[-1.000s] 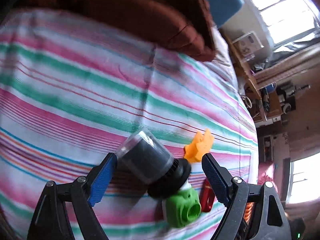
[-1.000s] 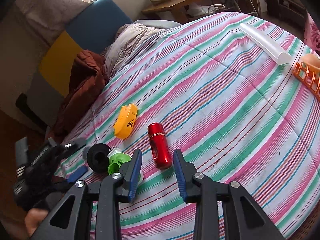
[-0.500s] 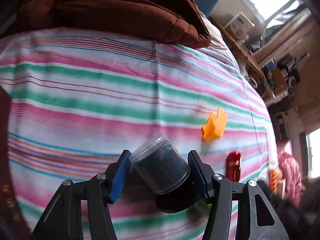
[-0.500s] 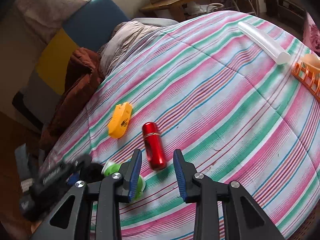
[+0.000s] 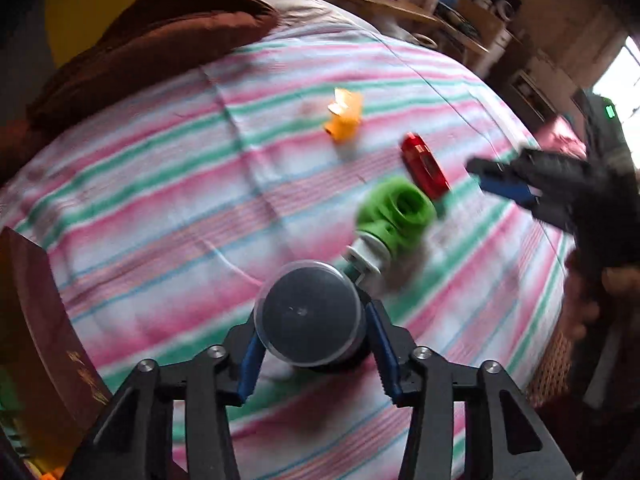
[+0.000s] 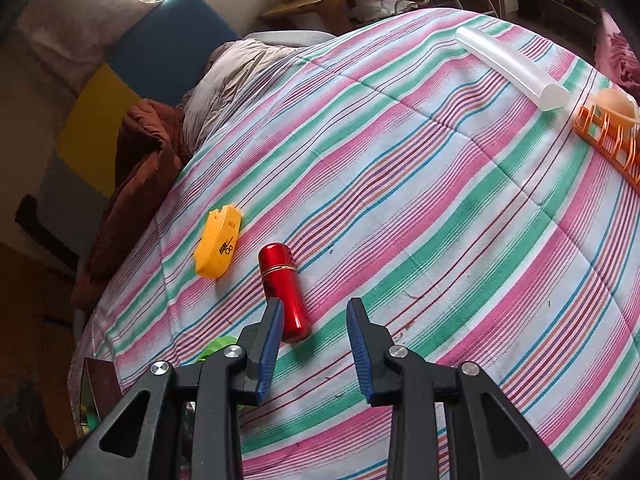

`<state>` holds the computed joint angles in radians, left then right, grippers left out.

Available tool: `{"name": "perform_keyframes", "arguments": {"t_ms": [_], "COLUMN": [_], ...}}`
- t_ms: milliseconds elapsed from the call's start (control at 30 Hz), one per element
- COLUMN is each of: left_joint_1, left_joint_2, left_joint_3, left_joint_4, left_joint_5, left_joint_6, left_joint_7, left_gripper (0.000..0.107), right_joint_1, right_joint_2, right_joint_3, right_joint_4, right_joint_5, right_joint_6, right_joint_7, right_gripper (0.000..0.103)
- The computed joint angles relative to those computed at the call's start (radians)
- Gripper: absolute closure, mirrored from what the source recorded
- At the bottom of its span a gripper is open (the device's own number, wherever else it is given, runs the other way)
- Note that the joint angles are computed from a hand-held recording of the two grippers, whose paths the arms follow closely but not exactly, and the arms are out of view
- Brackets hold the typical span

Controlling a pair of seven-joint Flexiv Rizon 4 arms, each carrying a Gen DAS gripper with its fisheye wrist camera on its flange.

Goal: Organize rigid objects
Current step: 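Grasp the black cup with the left tool and lift it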

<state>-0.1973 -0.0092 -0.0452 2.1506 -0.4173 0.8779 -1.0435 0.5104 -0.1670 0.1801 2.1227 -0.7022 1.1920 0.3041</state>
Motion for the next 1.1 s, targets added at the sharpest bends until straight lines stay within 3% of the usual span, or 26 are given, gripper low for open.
{"name": "perform_keyframes", "arguments": {"t_ms": [100,400,467,600,833,1100], "left_joint_1": [-0.02,-0.094,-0.094,-0.114,-0.197,-0.234], "left_joint_2": [0.012,0.022,0.025,0.052,0.154,0.239], "left_joint_3": [-0.01,-0.034,-0.031,-0.026,0.0,0.042], "left_joint_4": [0.034,0.148,0.154,0.197,0.305,0.374], "left_joint_5": [0.017,-0.099,-0.066,-0.104,-0.236,-0.231], "left_joint_6": [0.065,0.356,0.375,0.418,0.419,0.406], "left_joint_7": [-0.005,0.019,-0.007,0.018,0.112,0.13], "left_gripper": [0.061,0.058,0.064,0.064,0.064,0.064], "right_joint_1": [-0.001,-0.004,-0.002,0.002,-0.006,-0.003], "right_joint_2": [0.001,-0.002,-0.005,-0.005,0.0,-0.018], "right_joint_3": [-0.001,0.003,0.002,-0.003,-0.013,-0.011], "right_joint_4": [0.003,0.001,-0.003,-0.005,0.016,0.008], "right_joint_5": [-0.001,0.018,0.019,0.008,-0.024,-0.021], "right_joint_6": [0.004,0.008,0.005,-0.002,0.029,0.038], "right_joint_7": [0.003,-0.016,-0.021,-0.015,0.033,0.016], "right_gripper": [0.071,0.071,0.071,0.071,0.071,0.071]}}
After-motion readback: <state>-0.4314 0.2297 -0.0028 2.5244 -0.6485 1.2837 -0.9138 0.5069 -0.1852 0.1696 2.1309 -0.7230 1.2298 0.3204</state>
